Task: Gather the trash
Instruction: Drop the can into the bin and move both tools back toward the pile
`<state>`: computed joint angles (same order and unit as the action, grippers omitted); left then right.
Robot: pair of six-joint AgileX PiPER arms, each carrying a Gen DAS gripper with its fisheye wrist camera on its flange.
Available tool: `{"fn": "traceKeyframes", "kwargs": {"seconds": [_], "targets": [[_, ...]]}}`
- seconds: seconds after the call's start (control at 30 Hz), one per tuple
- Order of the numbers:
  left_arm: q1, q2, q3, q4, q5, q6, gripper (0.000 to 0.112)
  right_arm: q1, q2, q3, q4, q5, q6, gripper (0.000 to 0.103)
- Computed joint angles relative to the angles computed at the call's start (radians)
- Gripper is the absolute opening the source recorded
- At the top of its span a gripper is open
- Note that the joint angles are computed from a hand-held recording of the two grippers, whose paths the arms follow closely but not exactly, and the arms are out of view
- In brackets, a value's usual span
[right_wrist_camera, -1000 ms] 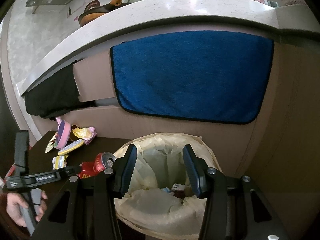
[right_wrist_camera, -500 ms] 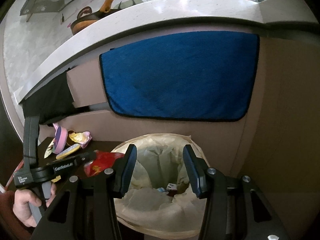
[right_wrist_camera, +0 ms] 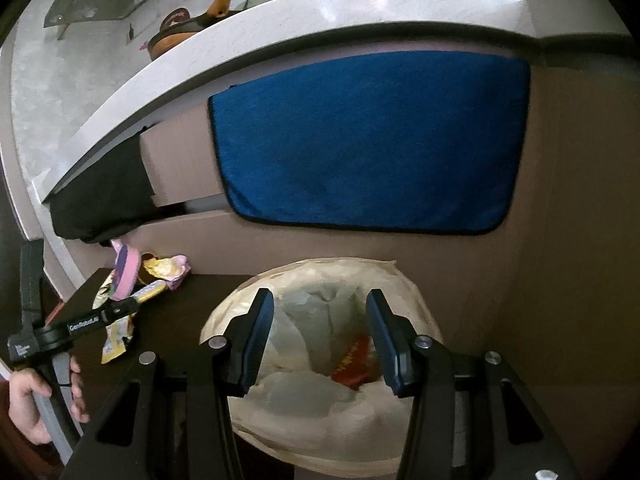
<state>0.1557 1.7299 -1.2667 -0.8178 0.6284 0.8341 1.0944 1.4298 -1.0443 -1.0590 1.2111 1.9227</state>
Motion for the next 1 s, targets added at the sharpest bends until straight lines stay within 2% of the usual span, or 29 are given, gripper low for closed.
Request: {"fn": "traceKeyframes", "kwargs": {"seconds": [0.1, 0.13, 0.23, 0.37, 0.47, 0.53, 0.6, 0.63, 0.77, 0.87, 0.93, 1.0], "targets": [[0.063, 0.041, -0.014, 0.036, -0.043, -0.072, 0.044, -0.021, 0.036, -0.020, -0.004, -0.056, -0.010, 0.046], [0.083, 0.079, -0.053, 0.080, -0.016, -0.139, 0.044, -0.028, 0.047, -0.028, -0.003, -0.071, -0.014, 0.046], [0.118, 0.161, -0.137, 0.101, 0.093, -0.203, 0.046, -0.044, 0.083, -0.053, -0.003, -0.124, -0.019, 0.046], [0.088, 0.201, -0.180, 0.119, 0.124, -0.158, 0.051, -0.045, 0.137, -0.111, 0.013, -0.143, -0.060, 0.046], [0.056, 0.213, -0.180, 0.156, 0.104, -0.196, 0.052, -0.039, 0.167, -0.152, 0.030, -0.142, -0.089, 0.046], [0.063, 0.217, -0.171, 0.119, 0.093, -0.151, 0.052, -0.038, 0.190, -0.191, 0.048, -0.142, -0.132, 0.046], [0.072, 0.220, -0.176, 0.120, 0.112, -0.111, 0.049, -0.039, 0.218, -0.236, 0.062, -0.135, -0.179, 0.046], [0.086, 0.225, -0.181, 0.106, 0.121, -0.085, 0.043, -0.042, 0.235, -0.266, 0.068, -0.136, -0.205, 0.046], [0.210, 0.225, -0.222, 0.029, 0.249, 0.050, 0.040, -0.076, 0.312, -0.384, 0.100, -0.188, -0.303, 0.046], [0.310, 0.218, -0.272, 0.003, 0.341, 0.148, 0.040, -0.120, 0.409, -0.527, 0.161, -0.259, -0.419, 0.046], [0.365, 0.222, -0.316, 0.002, 0.395, 0.212, 0.040, -0.161, 0.513, -0.683, 0.246, -0.319, -0.546, 0.046], [0.417, 0.237, -0.365, -0.002, 0.449, 0.263, 0.040, -0.187, 0.604, -0.819, 0.325, -0.345, -0.638, 0.046]]}}
